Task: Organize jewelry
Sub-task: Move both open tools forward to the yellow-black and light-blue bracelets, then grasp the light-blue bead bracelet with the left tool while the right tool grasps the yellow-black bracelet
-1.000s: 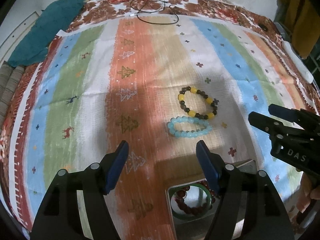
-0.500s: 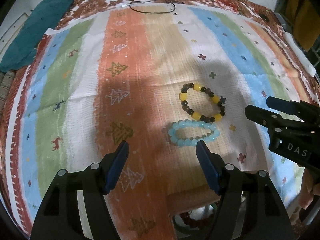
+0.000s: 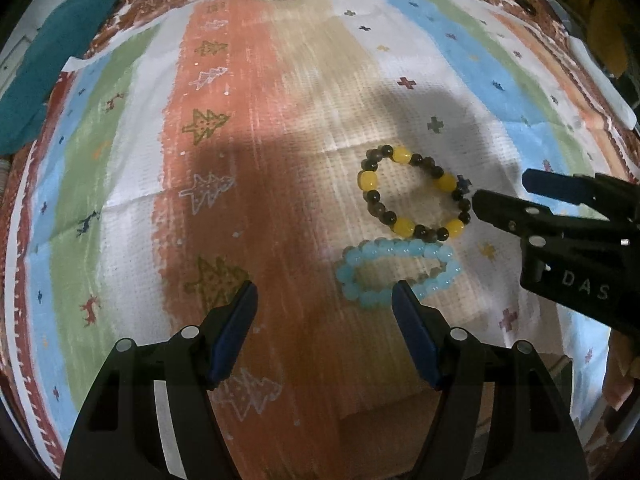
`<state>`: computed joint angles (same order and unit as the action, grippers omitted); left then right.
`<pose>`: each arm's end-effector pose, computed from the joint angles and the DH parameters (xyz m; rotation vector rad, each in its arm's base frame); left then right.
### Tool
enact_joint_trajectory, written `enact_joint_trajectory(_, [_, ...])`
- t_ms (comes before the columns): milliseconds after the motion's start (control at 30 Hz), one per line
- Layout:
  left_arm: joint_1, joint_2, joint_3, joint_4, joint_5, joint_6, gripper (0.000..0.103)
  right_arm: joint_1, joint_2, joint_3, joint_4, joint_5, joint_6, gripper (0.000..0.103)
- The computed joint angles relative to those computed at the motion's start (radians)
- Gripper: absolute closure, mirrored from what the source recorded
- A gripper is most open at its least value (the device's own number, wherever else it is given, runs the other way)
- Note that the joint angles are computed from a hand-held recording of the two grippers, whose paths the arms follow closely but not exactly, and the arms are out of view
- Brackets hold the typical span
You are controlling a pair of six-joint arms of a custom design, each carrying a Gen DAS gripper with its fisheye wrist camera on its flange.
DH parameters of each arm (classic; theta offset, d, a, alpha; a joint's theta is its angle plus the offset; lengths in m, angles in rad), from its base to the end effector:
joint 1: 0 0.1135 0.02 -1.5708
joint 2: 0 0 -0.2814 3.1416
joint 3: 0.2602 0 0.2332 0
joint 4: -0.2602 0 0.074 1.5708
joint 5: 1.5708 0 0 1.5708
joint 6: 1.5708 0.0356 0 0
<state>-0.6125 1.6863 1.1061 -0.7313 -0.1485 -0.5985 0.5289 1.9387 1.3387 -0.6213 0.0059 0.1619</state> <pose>0.2500 -0.1692 0.2141 -0.0077 2.8445 -0.0371 0.3270 0.1909 0.1954 -0.5106 2.7595 0.1599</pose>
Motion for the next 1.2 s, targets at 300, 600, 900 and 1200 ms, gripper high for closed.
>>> enact_joint_trajectory(300, [0.03,0.071,0.026,0.019,0.012,0.044,0.037,0.008,0.084,0.053,0.004,-0.007,0.0,0.041])
enact_joint_trajectory(600, [0.03,0.142,0.055,0.03,0.017,0.098,0.044,0.018,0.134,0.072,0.017,0.025,-0.02,0.057])
enact_joint_trajectory(900, [0.05,0.134,0.04,0.032,0.033,0.101,0.091,0.022,0.125,0.053,0.029,0.036,-0.049,0.091])
enact_joint_trajectory(1200, [0.059,0.079,0.022,0.03,0.035,0.078,0.092,0.026,0.062,0.0,0.052,0.036,-0.056,0.091])
